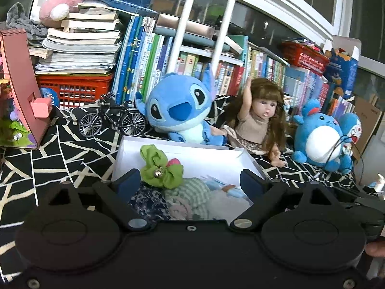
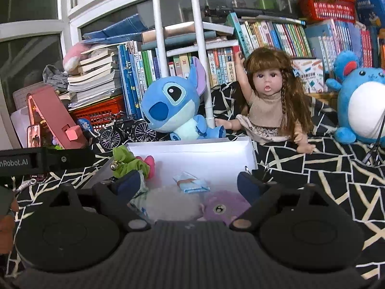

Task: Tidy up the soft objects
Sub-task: 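Lower both items into the white box and open both tools, then move the right tool to the pink knit hat while the left tool approaches the white foam cube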

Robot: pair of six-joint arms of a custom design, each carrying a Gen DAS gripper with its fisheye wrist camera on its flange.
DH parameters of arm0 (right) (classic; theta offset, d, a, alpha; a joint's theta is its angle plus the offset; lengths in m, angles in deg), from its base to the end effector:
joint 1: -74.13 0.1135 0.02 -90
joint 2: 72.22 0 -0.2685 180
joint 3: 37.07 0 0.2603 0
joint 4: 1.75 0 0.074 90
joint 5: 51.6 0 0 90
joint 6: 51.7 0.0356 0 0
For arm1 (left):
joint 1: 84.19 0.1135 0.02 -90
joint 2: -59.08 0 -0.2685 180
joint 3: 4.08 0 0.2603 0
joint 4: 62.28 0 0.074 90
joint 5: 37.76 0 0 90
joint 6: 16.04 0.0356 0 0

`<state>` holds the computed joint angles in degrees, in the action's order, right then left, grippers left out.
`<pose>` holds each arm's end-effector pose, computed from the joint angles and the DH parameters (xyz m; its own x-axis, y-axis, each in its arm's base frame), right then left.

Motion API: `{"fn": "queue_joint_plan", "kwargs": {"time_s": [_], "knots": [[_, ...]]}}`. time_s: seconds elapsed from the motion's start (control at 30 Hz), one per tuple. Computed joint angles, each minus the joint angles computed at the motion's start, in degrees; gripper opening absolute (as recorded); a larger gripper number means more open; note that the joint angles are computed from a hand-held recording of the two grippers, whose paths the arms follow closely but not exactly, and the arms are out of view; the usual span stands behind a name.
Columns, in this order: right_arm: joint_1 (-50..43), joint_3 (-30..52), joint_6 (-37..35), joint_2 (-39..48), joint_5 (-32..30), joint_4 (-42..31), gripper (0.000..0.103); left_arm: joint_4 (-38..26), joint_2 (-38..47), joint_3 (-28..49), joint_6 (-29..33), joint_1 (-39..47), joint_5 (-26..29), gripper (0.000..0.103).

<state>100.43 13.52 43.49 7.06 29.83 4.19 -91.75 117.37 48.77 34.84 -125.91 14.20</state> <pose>0.2658 0.1373 0.2101 -0.3960 -0.0960 -0.9132 -0.5277 0.8377 0.1408 0.1801 -0.1311 0.2588 -0.4241 -0.2876 -0.8587 -0.1555 0.9573 -0.2438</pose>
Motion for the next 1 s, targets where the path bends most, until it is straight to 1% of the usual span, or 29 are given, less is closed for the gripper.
{"fn": "queue_joint_plan", "kwargs": {"time_s": [0.27, 0.4, 0.67, 0.8, 1.0], "knots": [[0.4, -4.9, -2.0, -4.4, 1.1, 1.9, 0.096, -3.6, -2.2, -1.5, -3.5, -8.4, -7.6, 0.092], [0.5, -7.2, -3.5, -5.9, 1.6, 2.9, 0.099, -5.0, -3.0, -2.1, -5.3, -11.6, -10.2, 0.093], [0.6, -10.8, -5.9, -8.5, 2.3, 4.1, 0.101, -8.8, -2.3, -2.6, -10.6, -17.0, -15.1, 0.094], [0.5, -12.0, -6.6, -9.1, 2.5, 4.4, 0.102, -10.5, -2.0, -3.1, -12.8, -18.9, -16.8, 0.094], [0.1, -13.7, -7.5, -9.7, 2.5, 4.8, 0.102, -14.3, -1.5, -4.1, -18.1, -21.6, -18.8, 0.094]]}}
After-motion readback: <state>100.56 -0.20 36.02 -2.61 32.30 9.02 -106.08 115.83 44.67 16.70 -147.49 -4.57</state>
